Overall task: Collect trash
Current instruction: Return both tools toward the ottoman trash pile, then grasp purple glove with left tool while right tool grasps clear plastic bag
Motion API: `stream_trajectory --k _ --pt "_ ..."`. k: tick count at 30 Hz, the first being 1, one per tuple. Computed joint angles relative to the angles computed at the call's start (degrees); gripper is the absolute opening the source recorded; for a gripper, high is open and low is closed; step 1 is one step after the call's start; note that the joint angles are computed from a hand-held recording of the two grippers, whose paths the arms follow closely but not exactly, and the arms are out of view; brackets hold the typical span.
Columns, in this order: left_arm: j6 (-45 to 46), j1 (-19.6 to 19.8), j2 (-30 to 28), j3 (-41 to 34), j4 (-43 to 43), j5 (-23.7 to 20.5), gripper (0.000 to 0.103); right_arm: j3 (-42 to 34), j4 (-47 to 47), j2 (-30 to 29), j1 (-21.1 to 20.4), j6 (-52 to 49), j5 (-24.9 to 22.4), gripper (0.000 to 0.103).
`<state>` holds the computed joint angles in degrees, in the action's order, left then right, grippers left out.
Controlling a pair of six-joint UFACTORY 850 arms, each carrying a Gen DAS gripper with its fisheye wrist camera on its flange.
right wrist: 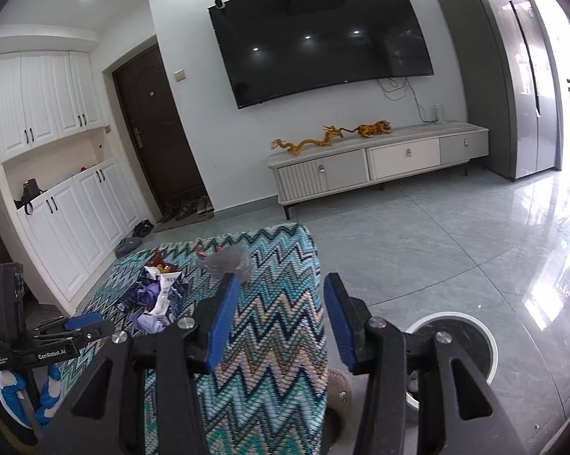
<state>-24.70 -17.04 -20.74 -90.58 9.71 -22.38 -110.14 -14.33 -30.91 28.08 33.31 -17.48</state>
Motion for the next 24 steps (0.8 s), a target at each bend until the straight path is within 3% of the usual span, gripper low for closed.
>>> stream_trajectory --k 6,12,17,24 --pt "3.1 3.1 2.7 5.6 -4.3 1.7 0.055 -6.9 15.3 -4.8 1.5 -15.5 -3.0 0.045" --pt "8.1 4.9 2.0 6.6 -11.0 1.6 0.058 -14.8 30.8 -11.9 2.4 -29.2 -9.0 0.045" --pt "14.6 5.7 -0.6 4.3 -17.5 1.2 0.058 -22.3 32.6 -17.9 2.7 -30.1 -14.0 0.045" --pt "18.7 5.3 -6.3 -2.5 -22.0 -0.2 0.058 -27.5 33.7 -22.2 1.3 -29.9 -16.8 0.045"
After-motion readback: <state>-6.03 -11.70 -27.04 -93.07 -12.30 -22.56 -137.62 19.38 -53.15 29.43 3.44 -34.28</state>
